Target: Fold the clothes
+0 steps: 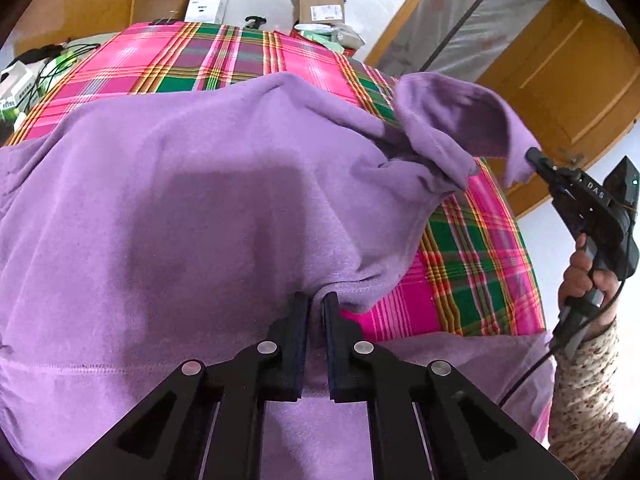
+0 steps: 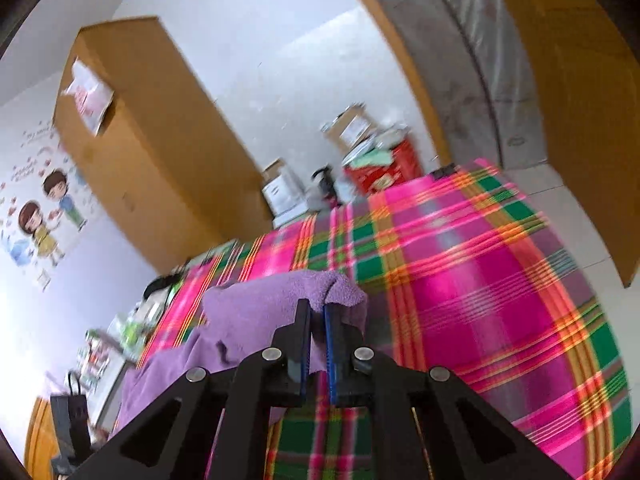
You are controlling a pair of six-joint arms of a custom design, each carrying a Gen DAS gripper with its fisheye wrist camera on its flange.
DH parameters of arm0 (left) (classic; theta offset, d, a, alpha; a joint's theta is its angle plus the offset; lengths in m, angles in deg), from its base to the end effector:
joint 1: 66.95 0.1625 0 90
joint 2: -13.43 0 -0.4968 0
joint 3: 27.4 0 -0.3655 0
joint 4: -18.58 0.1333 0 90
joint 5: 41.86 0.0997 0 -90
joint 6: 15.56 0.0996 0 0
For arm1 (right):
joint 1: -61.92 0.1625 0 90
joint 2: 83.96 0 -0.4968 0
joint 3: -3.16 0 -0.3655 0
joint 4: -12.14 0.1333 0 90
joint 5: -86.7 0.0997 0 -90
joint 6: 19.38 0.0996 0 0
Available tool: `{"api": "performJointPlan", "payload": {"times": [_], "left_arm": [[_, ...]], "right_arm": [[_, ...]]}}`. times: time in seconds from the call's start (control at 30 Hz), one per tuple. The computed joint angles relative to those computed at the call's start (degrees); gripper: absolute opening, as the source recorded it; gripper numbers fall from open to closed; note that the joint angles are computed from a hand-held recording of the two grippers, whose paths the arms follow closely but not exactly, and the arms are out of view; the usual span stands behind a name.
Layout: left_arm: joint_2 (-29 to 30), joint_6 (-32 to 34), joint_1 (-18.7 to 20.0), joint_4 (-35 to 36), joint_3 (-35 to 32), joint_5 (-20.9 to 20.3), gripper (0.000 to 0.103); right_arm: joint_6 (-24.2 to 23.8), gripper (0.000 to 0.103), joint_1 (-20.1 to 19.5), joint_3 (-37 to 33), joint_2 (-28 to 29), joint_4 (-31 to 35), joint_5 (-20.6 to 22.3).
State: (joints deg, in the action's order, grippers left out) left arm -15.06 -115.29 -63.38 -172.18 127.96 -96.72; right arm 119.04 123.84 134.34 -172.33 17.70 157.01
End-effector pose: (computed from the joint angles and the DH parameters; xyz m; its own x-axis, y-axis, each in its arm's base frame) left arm -0.2586 -0.2071 -0.0099 -0.9174 -0.1957 -0.3464 0.0475 0.8105 -0.5838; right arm 0.0201 -0.3168 0.2744 -0.9337 -0.2539 0.2525 -0.3581 0.6564 -0.6641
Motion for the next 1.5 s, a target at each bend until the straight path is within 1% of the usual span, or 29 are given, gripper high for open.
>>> {"api": "performJointPlan", "payload": {"times": [0.1, 0.23, 0.4, 0.7, 0.8, 0.9, 0.97, 1.1, 1.17, 1.23, 1.27, 1.33, 1.43, 1.5], "left_arm": [[-0.1, -1.2, -0.8, -0.4, 0.9, -0.3, 0.008], [-0.2, -1.9, -1.4, -0.5, 1.4, -0.6, 0.008], [0.0, -2.0, -1.6, -0.9, 1.7, -0.8, 0.008], [0.2, -2.5, -1.8, -0.8, 1.8, -0.9, 0.008], [0.2, -2.5, -1.6, -0.9, 1.7, -0.8, 0.008], [0.4, -2.5, -1.5, -1.2, 1.7, -0.8, 0.008], [0.6, -2.4, -1.3, -1.5, 1.7, -0.7, 0.008], [0.8, -2.4, -1.4, -1.9, 1.8, -0.6, 0.008], [0.9, -2.4, -1.3, -2.3, 1.9, -0.5, 0.008], [1.3, -2.6, -1.4, -3.0, 2.1, -0.3, 0.008], [1.5, -2.6, -1.5, -3.4, 2.2, -0.3, 0.008], [1.9, -2.7, -1.7, -4.1, 2.4, -0.3, 0.008], [2.5, -2.7, -1.8, -5.4, 2.7, -0.3, 0.008], [2.7, -2.9, -1.9, -6.1, 2.9, -0.3, 0.008]], "right_arm": [[1.8, 0.007, -0.5, -0.8, -1.2, -0.1, -0.4], [1.7, 0.007, -1.3, -0.7, -2.5, -1.4, 1.0], [1.3, 0.007, -3.7, -0.9, -3.4, -2.6, 2.0], [4.3, 0.007, -8.1, -1.2, -4.6, -5.0, 2.1], [3.7, 0.009, -8.2, -0.8, -4.7, -6.7, 4.0], [4.1, 0.009, -8.2, -1.2, -4.1, -6.4, 5.9], [4.1, 0.009, -7.5, -1.1, -4.1, -6.9, 8.0], [3.5, 0.012, -6.8, 0.1, -4.9, -8.3, 10.3], [3.1, 0.013, -5.9, 1.5, -6.3, -10.6, 11.6], [3.4, 0.017, -4.7, 3.1, -7.9, -13.5, 12.9], [3.5, 0.020, -4.7, 3.6, -8.5, -13.9, 12.4], [3.0, 0.021, -4.2, 4.0, -8.9, -13.1, 11.2], [0.8, 0.021, -0.2, 3.5, -6.1, -11.0, 12.7], [1.1, 0.021, 2.4, 3.1, -3.7, -10.4, 13.6]]}}
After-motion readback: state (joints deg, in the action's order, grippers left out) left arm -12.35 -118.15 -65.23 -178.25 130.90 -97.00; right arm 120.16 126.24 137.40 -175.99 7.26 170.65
